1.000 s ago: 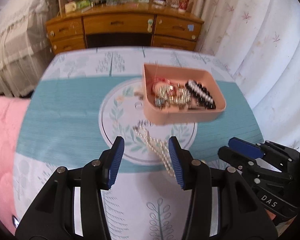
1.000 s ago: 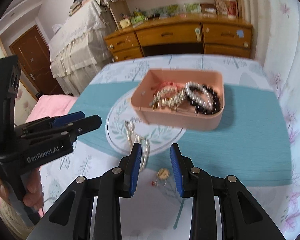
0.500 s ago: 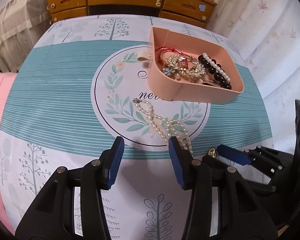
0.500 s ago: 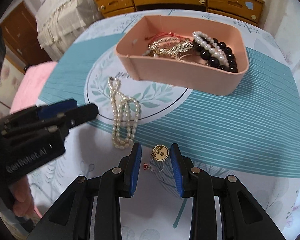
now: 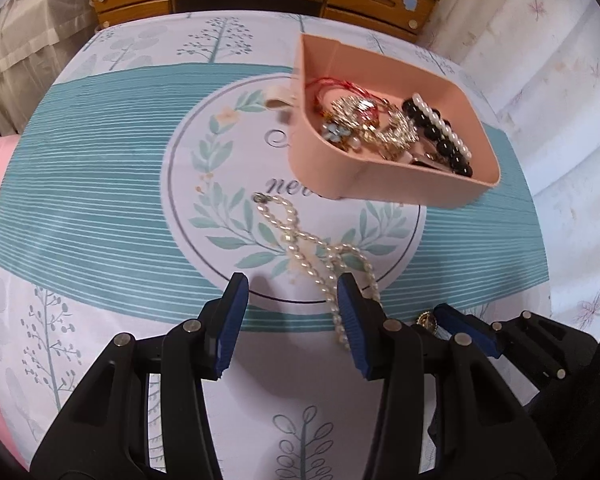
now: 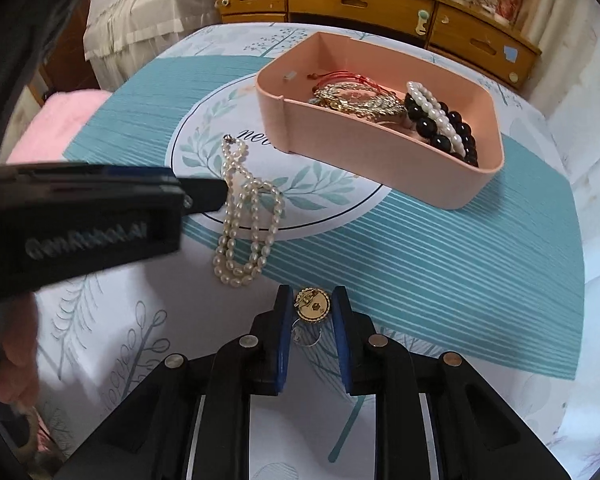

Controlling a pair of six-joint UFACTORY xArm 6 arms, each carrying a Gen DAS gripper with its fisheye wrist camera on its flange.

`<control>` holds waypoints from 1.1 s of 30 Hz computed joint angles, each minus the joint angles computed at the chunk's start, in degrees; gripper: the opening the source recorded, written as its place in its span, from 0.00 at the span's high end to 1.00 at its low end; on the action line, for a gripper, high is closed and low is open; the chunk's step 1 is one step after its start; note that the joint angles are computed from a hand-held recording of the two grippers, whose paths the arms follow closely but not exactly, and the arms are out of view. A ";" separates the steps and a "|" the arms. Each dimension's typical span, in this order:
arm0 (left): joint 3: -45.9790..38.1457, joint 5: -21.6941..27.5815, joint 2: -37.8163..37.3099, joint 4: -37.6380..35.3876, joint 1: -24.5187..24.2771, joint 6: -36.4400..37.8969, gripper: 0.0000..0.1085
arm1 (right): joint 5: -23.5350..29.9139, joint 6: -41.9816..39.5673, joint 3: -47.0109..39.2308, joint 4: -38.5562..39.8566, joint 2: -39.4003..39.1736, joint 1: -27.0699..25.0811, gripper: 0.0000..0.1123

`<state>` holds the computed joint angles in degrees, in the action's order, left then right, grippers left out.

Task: Organize jewelry
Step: 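Close the right gripper on the gold coin pendant while the left grasps the pearl necklace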

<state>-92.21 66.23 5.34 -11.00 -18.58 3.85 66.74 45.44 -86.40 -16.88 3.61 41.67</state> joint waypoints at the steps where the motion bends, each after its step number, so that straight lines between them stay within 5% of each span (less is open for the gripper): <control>1: -0.47 0.30 0.50 0.52 -0.49 -0.18 0.60 | -0.65 0.79 0.85 -0.10 -0.58 -0.06 0.83; 13: -4.53 -0.85 4.80 8.53 -2.85 -6.11 0.60 | -5.23 4.80 9.73 -0.61 -9.52 -0.63 0.83; 23: -20.51 10.71 15.00 10.32 -2.85 -6.06 0.59 | -7.95 6.97 12.62 -0.09 -12.01 -1.12 0.83; 33: -17.95 11.74 12.95 9.94 -3.12 -6.04 0.59 | -9.29 7.73 14.89 0.36 -14.00 -1.96 0.83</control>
